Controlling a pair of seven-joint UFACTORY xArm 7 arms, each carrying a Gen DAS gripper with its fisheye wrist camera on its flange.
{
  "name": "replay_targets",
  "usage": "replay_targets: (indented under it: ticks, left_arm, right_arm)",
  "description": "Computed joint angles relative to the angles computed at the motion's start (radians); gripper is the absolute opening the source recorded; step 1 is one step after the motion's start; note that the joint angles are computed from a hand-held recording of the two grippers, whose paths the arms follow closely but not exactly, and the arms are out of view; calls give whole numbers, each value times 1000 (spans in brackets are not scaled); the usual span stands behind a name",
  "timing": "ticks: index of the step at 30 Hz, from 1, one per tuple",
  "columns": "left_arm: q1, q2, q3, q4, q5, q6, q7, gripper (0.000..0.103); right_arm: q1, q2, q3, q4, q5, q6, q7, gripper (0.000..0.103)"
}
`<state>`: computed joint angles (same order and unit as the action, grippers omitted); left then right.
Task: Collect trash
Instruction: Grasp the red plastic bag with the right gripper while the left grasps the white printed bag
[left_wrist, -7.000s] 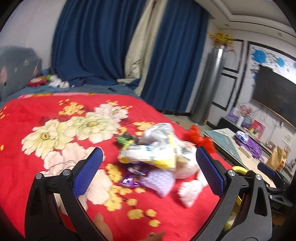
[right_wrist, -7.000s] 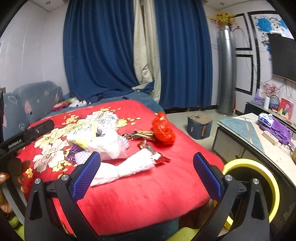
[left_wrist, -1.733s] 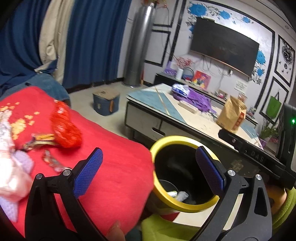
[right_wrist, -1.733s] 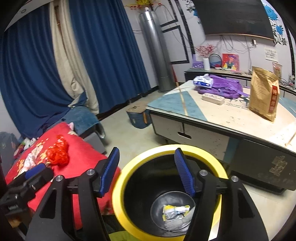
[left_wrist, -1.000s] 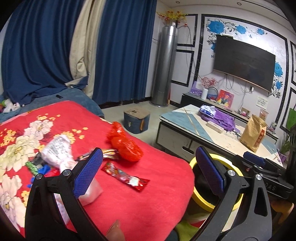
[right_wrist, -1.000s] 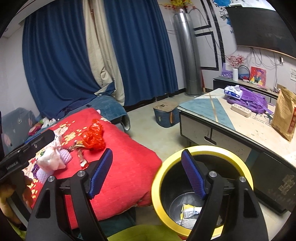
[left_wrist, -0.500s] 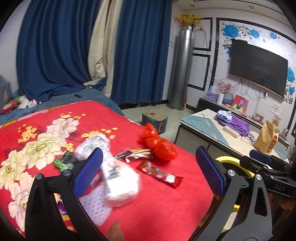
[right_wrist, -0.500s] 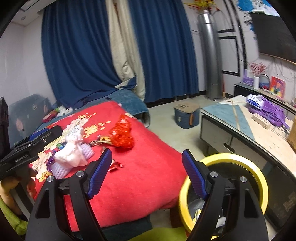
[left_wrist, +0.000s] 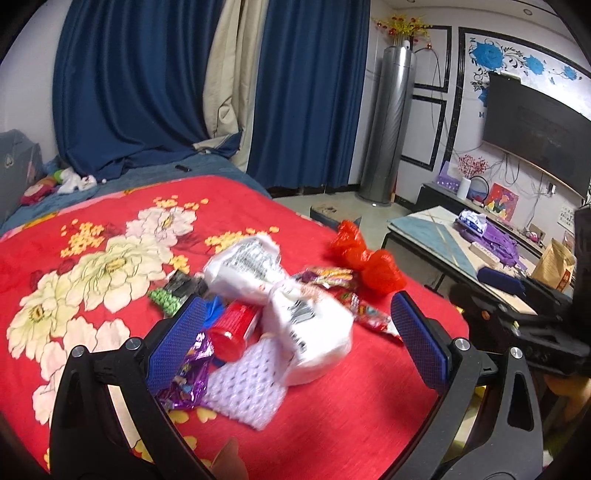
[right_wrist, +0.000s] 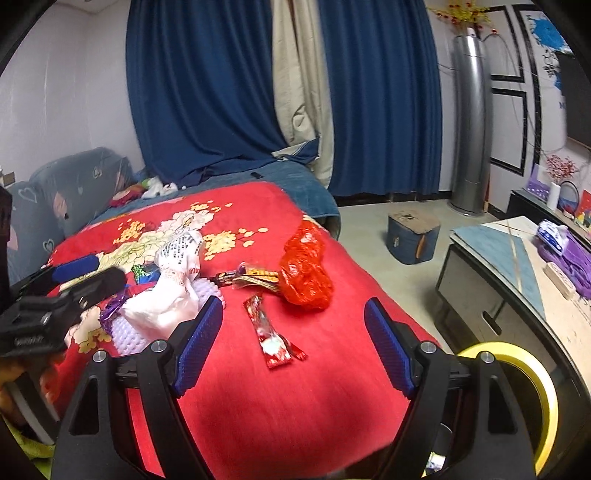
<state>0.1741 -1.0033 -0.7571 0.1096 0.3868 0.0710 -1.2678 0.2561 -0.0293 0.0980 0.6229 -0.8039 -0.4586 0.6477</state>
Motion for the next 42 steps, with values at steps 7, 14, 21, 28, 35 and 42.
replay_targets:
  ticks: [7,14,21,28,35,42]
  left_arm:
    - [-9,60,32,-22,-10,-50,30,92]
    - [31,127,-14,-1,-37,-95,46,90]
    - [72,171,-43,14,-58,-102,61,81]
    - [85,196,-54,19,-71,-108,74,73]
    - [82,217,-56,25,-74,-102,79,60]
    - [74,252,-38,23,-85,-132,110,34]
  right_arm:
    - [-57,135,70,161,-141,79,121,76]
    - [-266,267,292,322,-372,192,337,76]
    - [-504,386,590,380,-365,314,291,61]
    - [-477,410,580,382,-276,330,212,38]
    - [-569,436,671,354,-186,330,114,16]
    - [-549,389,622,298,-86,255,62,12]
